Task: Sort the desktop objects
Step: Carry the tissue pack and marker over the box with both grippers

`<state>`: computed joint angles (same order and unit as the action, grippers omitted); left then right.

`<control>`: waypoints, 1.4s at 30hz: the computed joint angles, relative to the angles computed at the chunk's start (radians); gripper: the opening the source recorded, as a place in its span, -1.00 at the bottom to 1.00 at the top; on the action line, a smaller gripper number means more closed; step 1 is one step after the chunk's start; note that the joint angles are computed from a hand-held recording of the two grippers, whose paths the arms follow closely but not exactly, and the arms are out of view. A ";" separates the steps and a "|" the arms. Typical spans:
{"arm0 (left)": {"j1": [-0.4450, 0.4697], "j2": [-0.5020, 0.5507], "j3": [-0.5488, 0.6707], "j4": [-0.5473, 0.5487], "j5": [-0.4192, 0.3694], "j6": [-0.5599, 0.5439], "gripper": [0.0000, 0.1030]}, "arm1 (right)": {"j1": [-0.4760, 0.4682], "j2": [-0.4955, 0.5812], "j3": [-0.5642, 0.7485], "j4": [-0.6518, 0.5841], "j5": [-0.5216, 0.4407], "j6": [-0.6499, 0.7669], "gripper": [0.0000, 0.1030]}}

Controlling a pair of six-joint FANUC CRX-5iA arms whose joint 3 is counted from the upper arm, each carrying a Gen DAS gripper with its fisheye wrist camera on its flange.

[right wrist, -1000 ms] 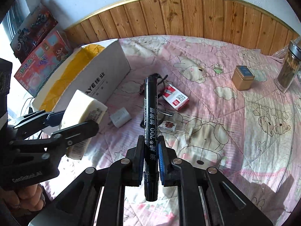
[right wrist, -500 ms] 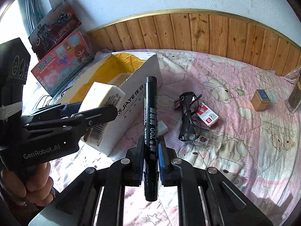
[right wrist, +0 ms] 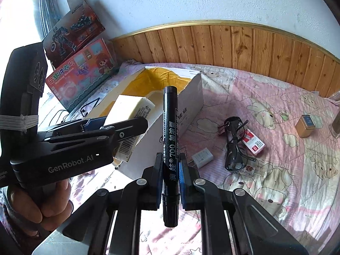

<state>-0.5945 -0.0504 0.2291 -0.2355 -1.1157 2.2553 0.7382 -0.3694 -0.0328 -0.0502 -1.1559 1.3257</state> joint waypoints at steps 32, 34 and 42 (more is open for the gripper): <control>0.303 -0.118 -0.222 0.268 0.105 -0.036 0.02 | 0.137 0.214 0.187 0.094 -0.003 0.003 -0.73; 0.319 -0.119 -0.231 0.280 0.103 -0.032 0.02 | 0.136 0.236 0.207 0.096 -0.009 0.012 -0.72; 0.364 -0.109 -0.254 0.318 0.090 -0.025 0.02 | 0.136 0.327 0.277 0.115 -0.036 0.047 -0.72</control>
